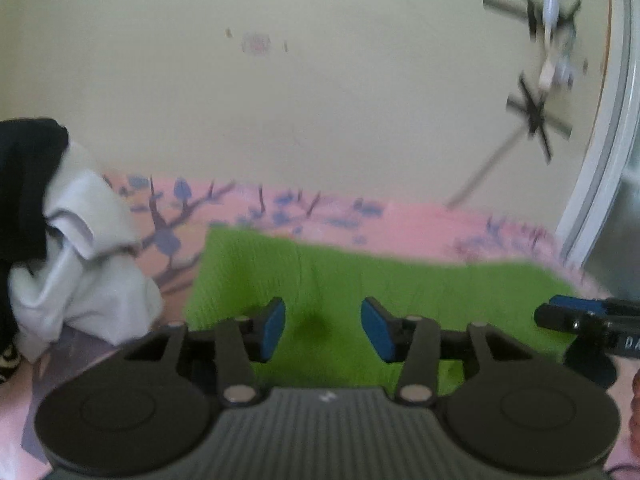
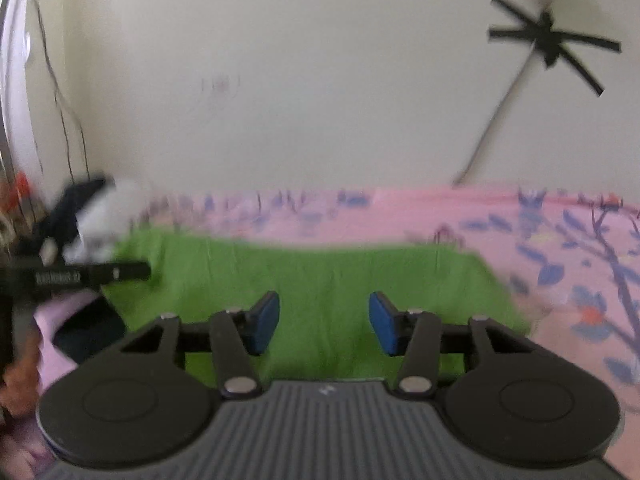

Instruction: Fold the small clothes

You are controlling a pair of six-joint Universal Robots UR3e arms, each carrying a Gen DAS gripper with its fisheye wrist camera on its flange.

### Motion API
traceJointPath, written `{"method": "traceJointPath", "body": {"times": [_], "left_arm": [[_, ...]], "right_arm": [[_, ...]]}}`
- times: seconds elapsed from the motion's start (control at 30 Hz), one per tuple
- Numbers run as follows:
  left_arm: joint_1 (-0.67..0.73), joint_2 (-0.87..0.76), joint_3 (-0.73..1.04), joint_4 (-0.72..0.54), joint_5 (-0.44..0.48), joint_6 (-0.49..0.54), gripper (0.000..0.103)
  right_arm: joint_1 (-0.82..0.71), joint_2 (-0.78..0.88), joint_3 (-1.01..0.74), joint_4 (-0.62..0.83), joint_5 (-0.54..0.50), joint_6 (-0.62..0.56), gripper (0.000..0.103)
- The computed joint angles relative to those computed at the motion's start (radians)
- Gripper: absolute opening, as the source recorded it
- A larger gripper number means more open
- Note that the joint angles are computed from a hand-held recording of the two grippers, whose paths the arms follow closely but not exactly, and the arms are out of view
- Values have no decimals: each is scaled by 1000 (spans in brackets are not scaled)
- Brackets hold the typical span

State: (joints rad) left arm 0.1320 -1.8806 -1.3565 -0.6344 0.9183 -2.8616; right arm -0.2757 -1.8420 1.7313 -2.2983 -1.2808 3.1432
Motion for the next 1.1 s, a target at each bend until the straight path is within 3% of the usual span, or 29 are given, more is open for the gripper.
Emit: {"method": "traceJointPath", "body": {"times": [0.07, 0.23, 0.4, 0.57, 0.73, 1.1], "left_arm": [[-32, -20, 20, -31, 78, 27, 43], [-53, -15, -4, 10, 111, 51, 48], [-56, -24, 7, -4, 101, 67, 58], [-47, -20, 19, -38, 81, 79, 61], [-48, -28, 47, -95, 56, 120, 78], [-47, -22, 33, -84, 54, 118, 79]], "right_arm": [[7, 9, 18, 39, -28, 3, 42], [-56, -70, 106, 1, 49, 23, 43], [-71, -81, 121, -7, 76, 31, 46], [-64, -76, 121, -15, 72, 32, 48], [-62, -78, 120, -13, 72, 35, 49], [-60, -73, 115, -12, 69, 33, 50]]}}
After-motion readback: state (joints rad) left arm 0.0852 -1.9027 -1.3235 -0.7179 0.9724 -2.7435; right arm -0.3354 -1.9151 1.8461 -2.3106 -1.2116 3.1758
